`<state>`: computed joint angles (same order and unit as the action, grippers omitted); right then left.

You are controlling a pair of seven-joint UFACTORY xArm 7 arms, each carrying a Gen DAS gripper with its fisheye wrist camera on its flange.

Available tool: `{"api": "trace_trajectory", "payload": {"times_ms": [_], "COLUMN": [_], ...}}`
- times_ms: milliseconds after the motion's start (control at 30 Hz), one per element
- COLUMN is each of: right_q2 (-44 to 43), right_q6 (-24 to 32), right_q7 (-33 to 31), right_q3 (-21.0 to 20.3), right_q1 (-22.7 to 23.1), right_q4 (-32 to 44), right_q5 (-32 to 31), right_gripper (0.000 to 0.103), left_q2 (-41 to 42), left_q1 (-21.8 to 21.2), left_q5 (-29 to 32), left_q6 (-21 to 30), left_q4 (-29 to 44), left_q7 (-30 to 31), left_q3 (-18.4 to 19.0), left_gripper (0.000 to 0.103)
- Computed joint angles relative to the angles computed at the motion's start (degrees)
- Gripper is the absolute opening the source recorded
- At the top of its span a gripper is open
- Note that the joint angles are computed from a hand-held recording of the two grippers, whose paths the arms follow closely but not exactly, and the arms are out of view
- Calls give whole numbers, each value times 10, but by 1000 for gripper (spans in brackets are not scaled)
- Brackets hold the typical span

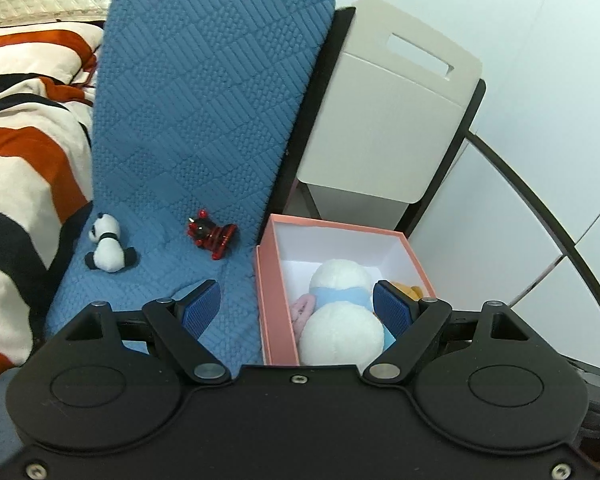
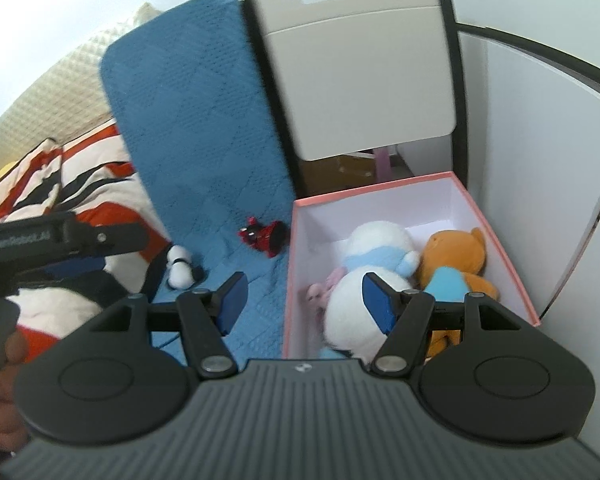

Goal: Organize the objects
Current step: 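Move both tools back toward the panda and red devil figure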

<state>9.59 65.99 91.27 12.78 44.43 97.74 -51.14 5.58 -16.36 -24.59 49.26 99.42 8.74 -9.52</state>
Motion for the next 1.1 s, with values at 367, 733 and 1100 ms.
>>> {"api": "trace_trajectory", "payload": {"times_ms": [367,733,1100], "right_q2": [67,147,172], "right_q6": [2,23,15], "right_q7": [-1,-38,-30], "right_q3": [-17,-67,-95], "right_q1": [61,133,153], "right_q4": [91,196,204], "right_q5": [-24,-19,-12], "right_gripper": [66,66,66], "left_q2": [-66,-123,-127], "left_q1": [40,56,55], "left_q5": [-51,-108,-127], "left_q6": [3,-7,-26], "left_q4": [-61,-137,-169], "left_q7": [68,131,161], "left_q3": [38,69,77], "left_gripper": [84,84,85]}}
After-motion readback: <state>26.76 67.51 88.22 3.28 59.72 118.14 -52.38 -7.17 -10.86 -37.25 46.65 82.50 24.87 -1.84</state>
